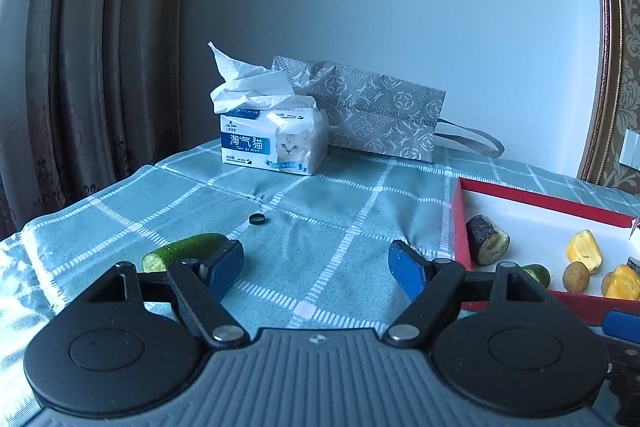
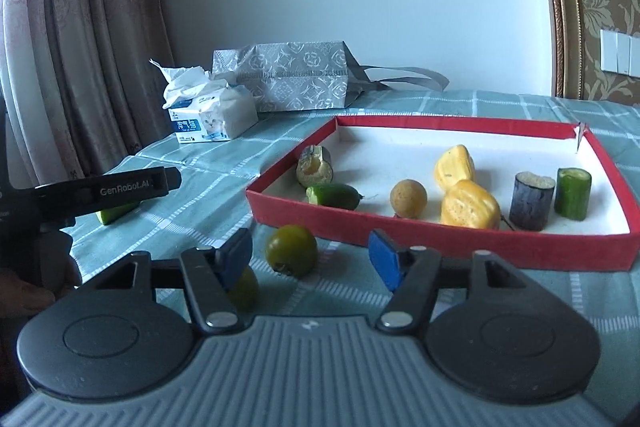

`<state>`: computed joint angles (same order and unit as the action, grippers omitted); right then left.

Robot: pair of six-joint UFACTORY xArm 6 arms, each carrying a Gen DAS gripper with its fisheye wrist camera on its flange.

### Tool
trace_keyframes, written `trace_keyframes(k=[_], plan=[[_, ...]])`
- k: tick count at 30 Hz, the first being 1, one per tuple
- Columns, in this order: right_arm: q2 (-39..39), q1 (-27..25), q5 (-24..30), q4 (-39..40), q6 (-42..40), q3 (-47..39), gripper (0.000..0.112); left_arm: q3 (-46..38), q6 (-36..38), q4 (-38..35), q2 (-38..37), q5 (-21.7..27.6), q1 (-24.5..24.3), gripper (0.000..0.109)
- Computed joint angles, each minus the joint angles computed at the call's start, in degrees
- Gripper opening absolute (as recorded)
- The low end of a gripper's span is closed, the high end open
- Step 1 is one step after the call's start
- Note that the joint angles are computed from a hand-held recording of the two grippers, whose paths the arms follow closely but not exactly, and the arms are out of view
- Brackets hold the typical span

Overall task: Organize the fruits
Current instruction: 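Grasp a green round fruit from the cloth with the right gripper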

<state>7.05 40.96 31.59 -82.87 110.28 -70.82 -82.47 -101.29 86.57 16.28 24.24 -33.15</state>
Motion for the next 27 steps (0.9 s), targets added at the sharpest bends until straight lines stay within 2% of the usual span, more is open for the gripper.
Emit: trace_keyframes(k=[3,6,18,19,20,23,27], plan=[[1.99,-0.23,-0.37,2.88,-3.54,-2.33,0.057,-0.05,0.28,-0.51,0.09,0.02,0.03,0.079],[4.39,-0.55,-0.50,7.28,-8.20,-5.19,0.057,-0.11,0.93,-1.46,0.15,-0.13,0.13,0.080],[8.70,-1.11,0.43,17.38,-17.55,-10.42,0.057,-0.39,4.17,-6.09,0.54,-0.52,0.43,0.080],[8.90,-1.14,0.39,17.77,-17.95,-10.63,0.055,-0.44,4.60,-6.59,0.61,-0.52,0.44,0.079],[9.13,-1.13,0.54,18.47,-18.73,-10.90,0.046,-0.49,5.04,-7.06,0.70,-0.53,0.45,0.080],[9.73,-1.24,0.74,20.52,-20.84,-11.57,0.035,-0.51,5.38,-7.40,0.75,-0.65,0.46,0.080],[9.96,-0.78,2.00,20.58,-21.43,-12.02,0.033,-0.51,5.34,-7.25,0.78,-0.75,0.46,0.080]])
